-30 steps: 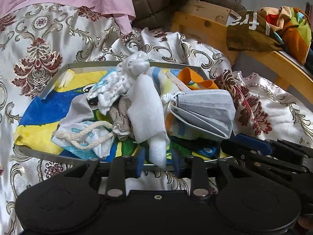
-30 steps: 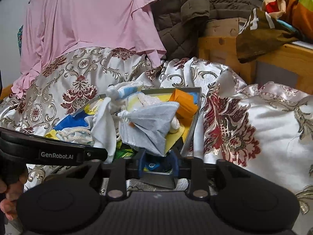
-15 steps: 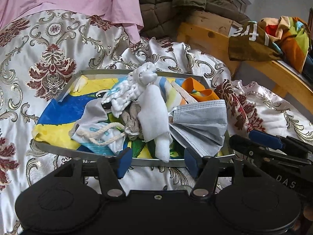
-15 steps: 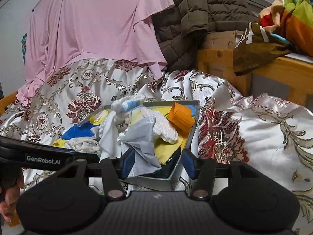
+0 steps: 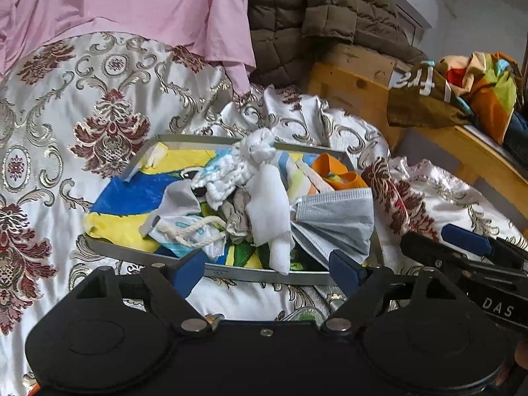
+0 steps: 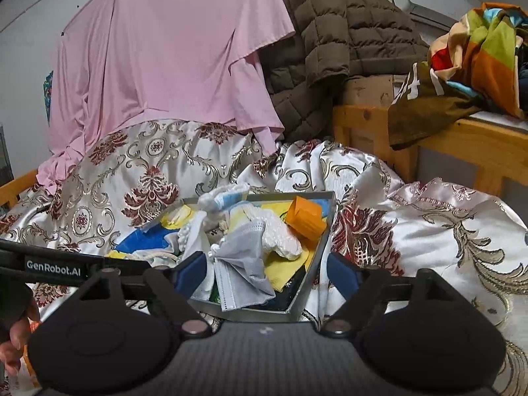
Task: Organize soft objects
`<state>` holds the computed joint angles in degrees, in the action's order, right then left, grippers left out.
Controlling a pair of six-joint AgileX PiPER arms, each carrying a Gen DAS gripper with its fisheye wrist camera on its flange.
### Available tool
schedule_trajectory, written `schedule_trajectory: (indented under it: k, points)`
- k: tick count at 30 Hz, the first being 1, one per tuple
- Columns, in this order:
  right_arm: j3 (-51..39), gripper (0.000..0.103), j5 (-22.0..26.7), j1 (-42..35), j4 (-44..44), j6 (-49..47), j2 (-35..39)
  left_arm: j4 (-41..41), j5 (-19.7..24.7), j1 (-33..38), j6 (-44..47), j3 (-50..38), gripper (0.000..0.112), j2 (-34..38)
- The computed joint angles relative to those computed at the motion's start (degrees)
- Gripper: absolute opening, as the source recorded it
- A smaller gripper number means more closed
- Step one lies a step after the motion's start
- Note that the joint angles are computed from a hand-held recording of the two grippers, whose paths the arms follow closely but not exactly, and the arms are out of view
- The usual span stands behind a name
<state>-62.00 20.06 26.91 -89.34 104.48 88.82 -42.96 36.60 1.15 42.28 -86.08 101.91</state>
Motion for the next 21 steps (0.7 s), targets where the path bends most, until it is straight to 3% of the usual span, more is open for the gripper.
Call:
schedule_trajectory:
  k: [13, 21]
  points:
    - [3.20, 0.098, 1.25, 1.45, -4.67, 5.89, -4.20, -2.82, -4.32, 0.68, 1.34, 7.19, 0.095, -6.54]
    - [5.95, 0.103, 6.18, 4.89, -8.58, 11.75, -6.74, -8.43, -9.71, 0.70, 5.95, 16.17, 0.101, -13.35]
